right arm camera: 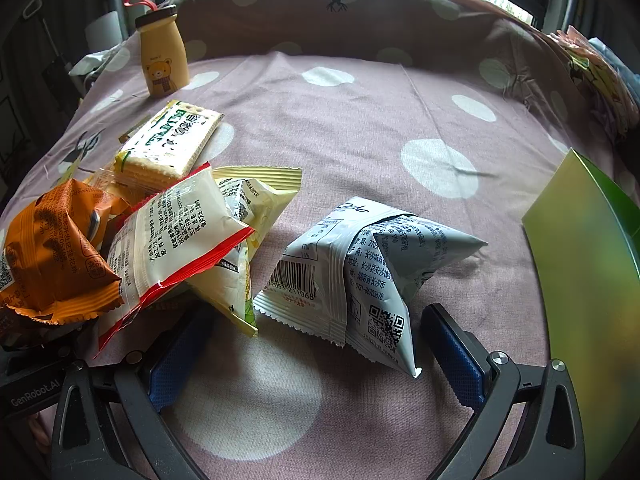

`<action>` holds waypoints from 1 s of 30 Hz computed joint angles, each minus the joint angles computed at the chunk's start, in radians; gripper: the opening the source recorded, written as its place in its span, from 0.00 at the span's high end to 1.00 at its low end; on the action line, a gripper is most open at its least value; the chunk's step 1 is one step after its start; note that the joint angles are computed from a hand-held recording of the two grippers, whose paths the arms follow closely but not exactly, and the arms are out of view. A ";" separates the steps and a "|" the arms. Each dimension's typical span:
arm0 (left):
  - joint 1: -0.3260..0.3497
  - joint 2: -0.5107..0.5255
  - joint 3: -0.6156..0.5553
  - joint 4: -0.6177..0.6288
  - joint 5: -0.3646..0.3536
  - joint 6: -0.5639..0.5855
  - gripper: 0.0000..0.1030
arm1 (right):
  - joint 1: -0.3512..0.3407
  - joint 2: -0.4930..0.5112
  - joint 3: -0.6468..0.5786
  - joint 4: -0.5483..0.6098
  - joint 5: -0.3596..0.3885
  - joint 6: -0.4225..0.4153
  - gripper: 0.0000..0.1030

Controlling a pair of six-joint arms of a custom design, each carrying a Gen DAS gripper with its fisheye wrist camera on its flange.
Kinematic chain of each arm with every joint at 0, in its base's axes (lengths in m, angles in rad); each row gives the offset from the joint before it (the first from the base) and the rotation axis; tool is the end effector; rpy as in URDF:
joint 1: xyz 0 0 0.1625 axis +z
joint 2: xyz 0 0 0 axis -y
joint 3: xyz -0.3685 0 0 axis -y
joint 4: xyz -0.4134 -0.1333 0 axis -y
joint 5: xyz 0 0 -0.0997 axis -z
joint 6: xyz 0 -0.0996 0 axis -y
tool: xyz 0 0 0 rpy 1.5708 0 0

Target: Organize snacks

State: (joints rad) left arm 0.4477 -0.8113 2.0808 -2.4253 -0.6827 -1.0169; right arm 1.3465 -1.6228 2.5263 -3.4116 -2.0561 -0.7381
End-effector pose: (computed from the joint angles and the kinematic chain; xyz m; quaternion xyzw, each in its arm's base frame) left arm -0.3076 -0.3813 -0.0627 0.1353 0.8777 -0.2794 0.3650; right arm 0.0031 -0.3768 0.2340 0.1151 -0.8652 0.2894 0.3930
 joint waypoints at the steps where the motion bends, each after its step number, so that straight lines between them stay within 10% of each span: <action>1: 0.001 0.000 0.000 -0.002 0.000 0.001 0.00 | 0.000 0.000 0.000 0.000 0.000 0.000 0.00; 18: 0.005 -0.002 -0.012 0.037 -0.006 -0.012 0.00 | 0.002 0.001 -0.001 0.001 -0.002 0.001 0.00; 30: -0.007 -0.112 0.028 0.077 -0.134 -0.071 0.02 | 0.043 -0.017 -0.015 0.079 -0.056 0.089 0.00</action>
State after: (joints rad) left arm 0.4412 -0.9237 2.1087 -2.3482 -0.8170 -1.0875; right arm 1.3894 -1.6393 2.5109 -3.3323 -2.1122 -0.6494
